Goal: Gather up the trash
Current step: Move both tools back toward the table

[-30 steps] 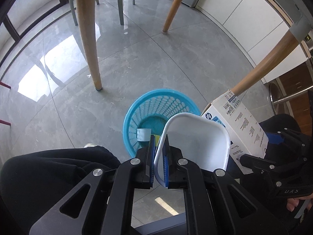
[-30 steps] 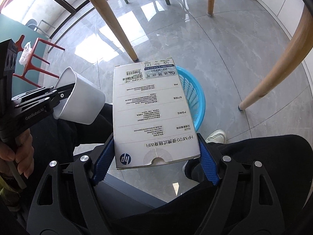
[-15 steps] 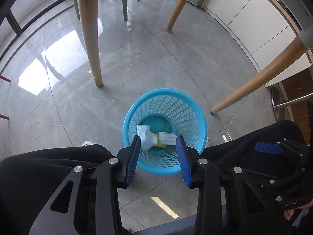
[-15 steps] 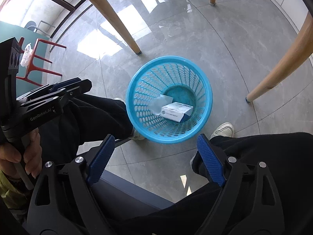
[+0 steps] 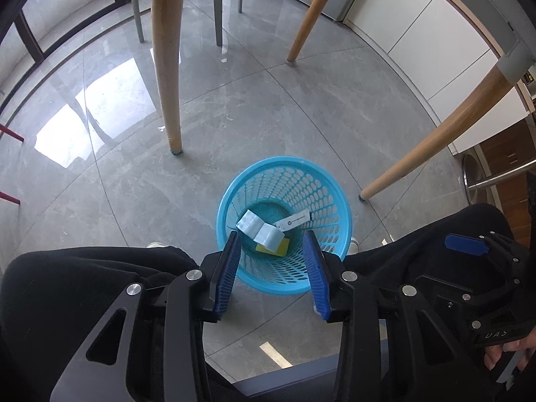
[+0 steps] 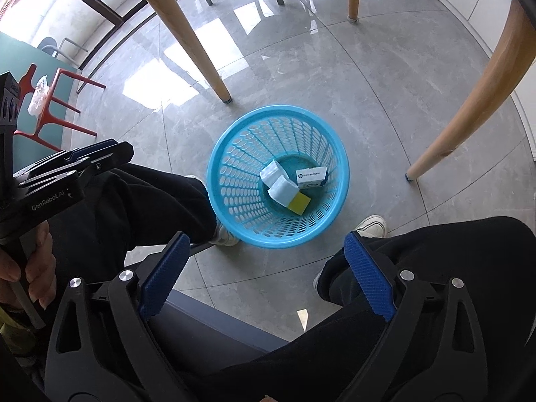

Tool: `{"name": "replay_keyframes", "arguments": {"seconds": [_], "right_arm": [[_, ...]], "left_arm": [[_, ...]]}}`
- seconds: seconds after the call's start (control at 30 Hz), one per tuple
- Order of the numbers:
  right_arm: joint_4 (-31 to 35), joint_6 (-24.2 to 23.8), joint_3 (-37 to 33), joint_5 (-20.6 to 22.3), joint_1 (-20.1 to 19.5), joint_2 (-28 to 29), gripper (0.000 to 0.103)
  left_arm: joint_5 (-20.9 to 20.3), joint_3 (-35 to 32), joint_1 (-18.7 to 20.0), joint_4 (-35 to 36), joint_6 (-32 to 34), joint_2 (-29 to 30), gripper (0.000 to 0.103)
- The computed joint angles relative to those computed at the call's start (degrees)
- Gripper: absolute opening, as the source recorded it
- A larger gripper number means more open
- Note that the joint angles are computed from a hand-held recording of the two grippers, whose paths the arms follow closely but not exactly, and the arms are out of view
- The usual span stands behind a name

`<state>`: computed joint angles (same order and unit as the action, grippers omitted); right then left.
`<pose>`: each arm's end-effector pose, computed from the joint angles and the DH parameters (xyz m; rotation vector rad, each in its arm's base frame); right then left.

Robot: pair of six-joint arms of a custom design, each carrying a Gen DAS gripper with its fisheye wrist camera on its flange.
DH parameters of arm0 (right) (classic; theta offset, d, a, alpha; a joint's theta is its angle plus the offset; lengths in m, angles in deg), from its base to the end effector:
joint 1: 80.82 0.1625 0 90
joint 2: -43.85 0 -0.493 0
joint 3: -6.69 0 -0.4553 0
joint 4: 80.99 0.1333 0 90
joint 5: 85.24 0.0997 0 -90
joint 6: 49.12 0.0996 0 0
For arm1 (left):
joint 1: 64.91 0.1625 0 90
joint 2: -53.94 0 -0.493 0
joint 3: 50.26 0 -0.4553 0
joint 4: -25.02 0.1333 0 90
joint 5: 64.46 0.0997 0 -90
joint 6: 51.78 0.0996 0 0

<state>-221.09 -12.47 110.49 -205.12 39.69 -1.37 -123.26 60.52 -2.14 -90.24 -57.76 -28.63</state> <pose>0.4125 -0.5352 0.0238 -0.0885 -2.6175 0.2247 -0.0919 -0.5827 0.3459 0.4981 2.5537 -0.1434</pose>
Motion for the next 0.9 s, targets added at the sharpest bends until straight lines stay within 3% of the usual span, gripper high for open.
{"name": "replay_keyframes", "arguments": {"seconds": [0.4,0.9], "right_arm": [[-2.3,0.9,2.5,-2.3,3.4,-2.3,0.095],[-8.3,0.0,7.5,-6.6,9.0,-9.1,0.095]], "left_arm": [[0.1,2.0,-2.4,0.2,1.6,-5.2,0.057],[1.4,1.2,-8.0,-1.4,2.9,-11.8,0.059]]}}
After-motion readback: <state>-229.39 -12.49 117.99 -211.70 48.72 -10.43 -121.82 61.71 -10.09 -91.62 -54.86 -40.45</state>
